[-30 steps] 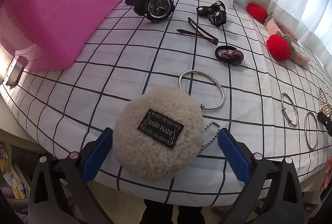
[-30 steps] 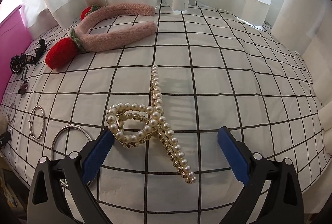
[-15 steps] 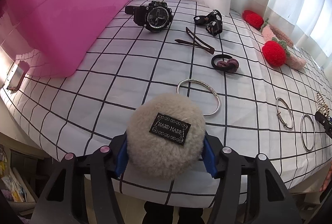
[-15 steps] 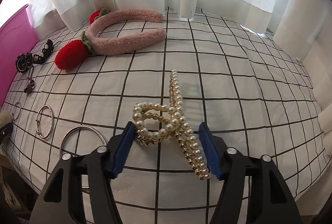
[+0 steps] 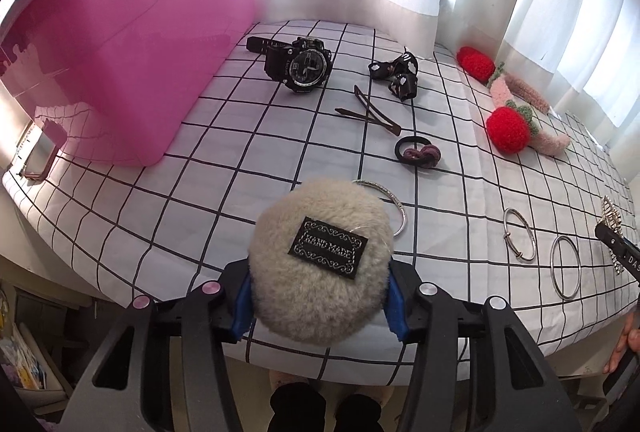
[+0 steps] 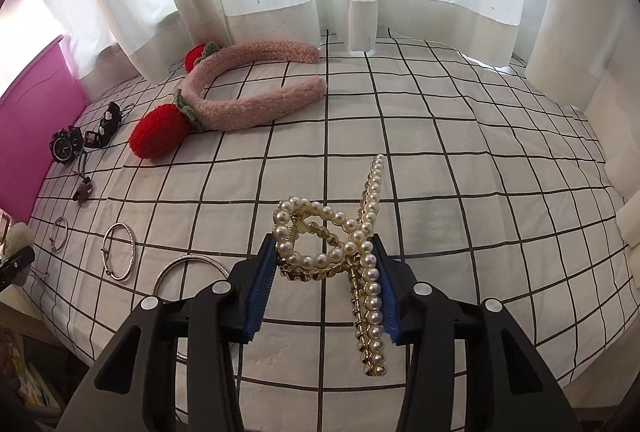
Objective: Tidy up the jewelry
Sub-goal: 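Grasp the pearl claw clip with the right tool while the left tool grasps the beige pouch, then carry the pearl clip and beige pouch over the pink tub with both tools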
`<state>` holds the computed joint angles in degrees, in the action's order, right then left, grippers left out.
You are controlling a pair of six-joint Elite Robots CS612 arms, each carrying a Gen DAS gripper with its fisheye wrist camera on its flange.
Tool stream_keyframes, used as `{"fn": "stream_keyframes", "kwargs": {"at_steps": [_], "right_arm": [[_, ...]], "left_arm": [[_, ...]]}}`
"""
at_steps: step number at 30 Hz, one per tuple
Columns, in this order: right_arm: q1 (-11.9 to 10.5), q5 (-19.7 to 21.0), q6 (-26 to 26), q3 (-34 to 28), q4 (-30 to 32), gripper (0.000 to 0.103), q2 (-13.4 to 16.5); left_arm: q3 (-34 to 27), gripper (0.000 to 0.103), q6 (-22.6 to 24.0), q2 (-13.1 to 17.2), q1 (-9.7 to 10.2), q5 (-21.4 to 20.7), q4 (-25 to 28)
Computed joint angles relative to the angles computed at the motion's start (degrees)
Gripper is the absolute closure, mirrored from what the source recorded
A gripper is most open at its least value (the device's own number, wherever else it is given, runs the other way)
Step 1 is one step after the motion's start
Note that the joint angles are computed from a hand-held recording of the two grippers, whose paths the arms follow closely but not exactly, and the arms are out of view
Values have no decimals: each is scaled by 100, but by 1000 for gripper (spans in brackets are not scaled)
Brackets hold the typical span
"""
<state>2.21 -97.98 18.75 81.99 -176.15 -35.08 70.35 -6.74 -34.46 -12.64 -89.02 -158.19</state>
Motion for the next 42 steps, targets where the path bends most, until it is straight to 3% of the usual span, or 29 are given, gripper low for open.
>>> {"fn": "stream_keyframes", "kwargs": {"at_steps": [13, 20, 30, 36, 42], "right_arm": [[111, 316, -484, -92, -135, 59, -289], [162, 792, -978, -343, -317, 59, -295], [308, 1677, -1651, -1071, -60, 59, -77], [475, 1896, -1773, -1737, 182, 59, 138], [669, 2037, -1772, -2690, 526, 59, 480]], "left_arm": [[117, 53, -34, -340, -30, -108, -374], [266, 53, -248, -532, -70, 51, -793], [314, 53, -579, -689, -67, 364, -970], [119, 53, -540, -670, 80, 238, -1040], [-466, 53, -362, -455, 331, 17, -914]]}}
